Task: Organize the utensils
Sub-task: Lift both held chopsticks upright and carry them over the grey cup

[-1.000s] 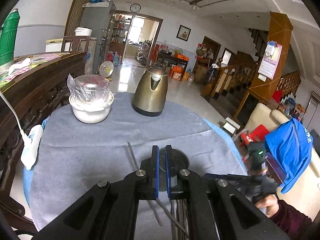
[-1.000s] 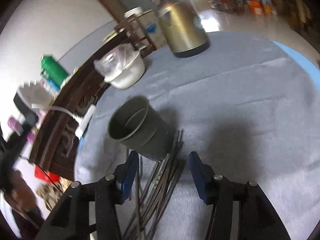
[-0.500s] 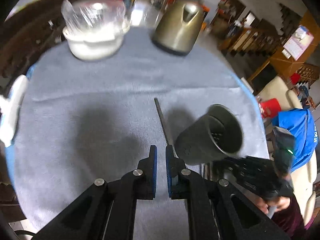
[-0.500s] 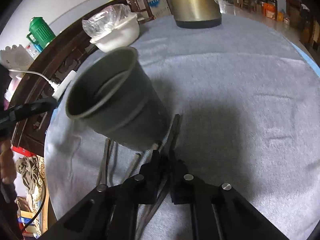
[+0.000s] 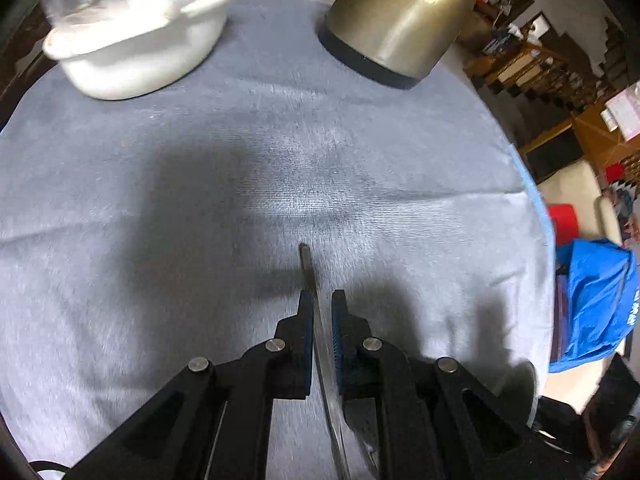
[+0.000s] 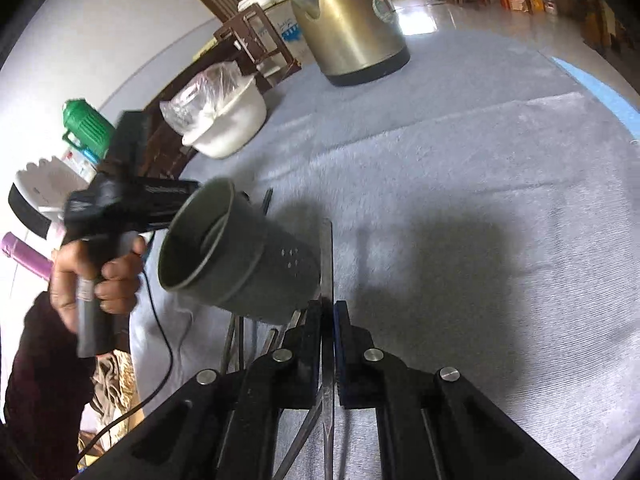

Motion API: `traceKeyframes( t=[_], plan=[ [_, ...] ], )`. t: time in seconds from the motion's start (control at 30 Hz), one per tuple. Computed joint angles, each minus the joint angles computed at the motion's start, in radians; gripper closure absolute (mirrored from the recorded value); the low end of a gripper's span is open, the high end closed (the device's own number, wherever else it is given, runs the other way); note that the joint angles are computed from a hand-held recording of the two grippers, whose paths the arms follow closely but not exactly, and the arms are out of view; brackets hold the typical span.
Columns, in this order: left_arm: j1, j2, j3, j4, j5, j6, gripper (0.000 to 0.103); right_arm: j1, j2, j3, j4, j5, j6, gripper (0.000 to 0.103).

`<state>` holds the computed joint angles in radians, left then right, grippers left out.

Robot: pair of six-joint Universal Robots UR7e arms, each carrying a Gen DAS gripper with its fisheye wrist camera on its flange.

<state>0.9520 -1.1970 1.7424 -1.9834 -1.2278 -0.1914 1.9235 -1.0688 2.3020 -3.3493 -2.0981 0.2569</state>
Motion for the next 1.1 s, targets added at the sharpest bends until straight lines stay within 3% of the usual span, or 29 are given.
traceKeyframes(
  t=[0.27,0.53,0.67,0.73,0.87,1.03,1.1],
  plan=[
    [-0.004,0.017,0.019,-0.04,0.019,0.026,0.097,0.053,-0.044,0.012,-0.089,-0.055,-0.051,0.097],
    [-0.045,-0.091,0.099,-0.153,0.064,0.092,0.102,0.186,0.012,-0.036,-0.307,-0.176,-0.192,0.097],
    [-0.033,-0.088,0.049,-0.071,0.029,0.071,0.102,0.235,0.042,-0.076,-0.319,-0.24,-0.222,0.097],
    [-0.018,-0.06,0.026,-0.037,0.012,0.033,0.096,0.241,0.045,-0.079,-0.317,-0.242,-0.216,0.097],
    [-0.009,-0.012,0.007,-0.031,0.017,0.001,0.068,0.249,0.053,-0.084,-0.311,-0.258,-0.213,0.097],
    [-0.004,0.053,-0.018,-0.007,0.024,-0.019,0.067,0.239,0.034,-0.068,-0.319,-0.232,-0.198,0.097],
    [-0.026,0.056,0.004,-0.027,0.066,0.0,0.068,0.242,0.038,-0.064,-0.325,-0.241,-0.204,0.097]
  ],
)
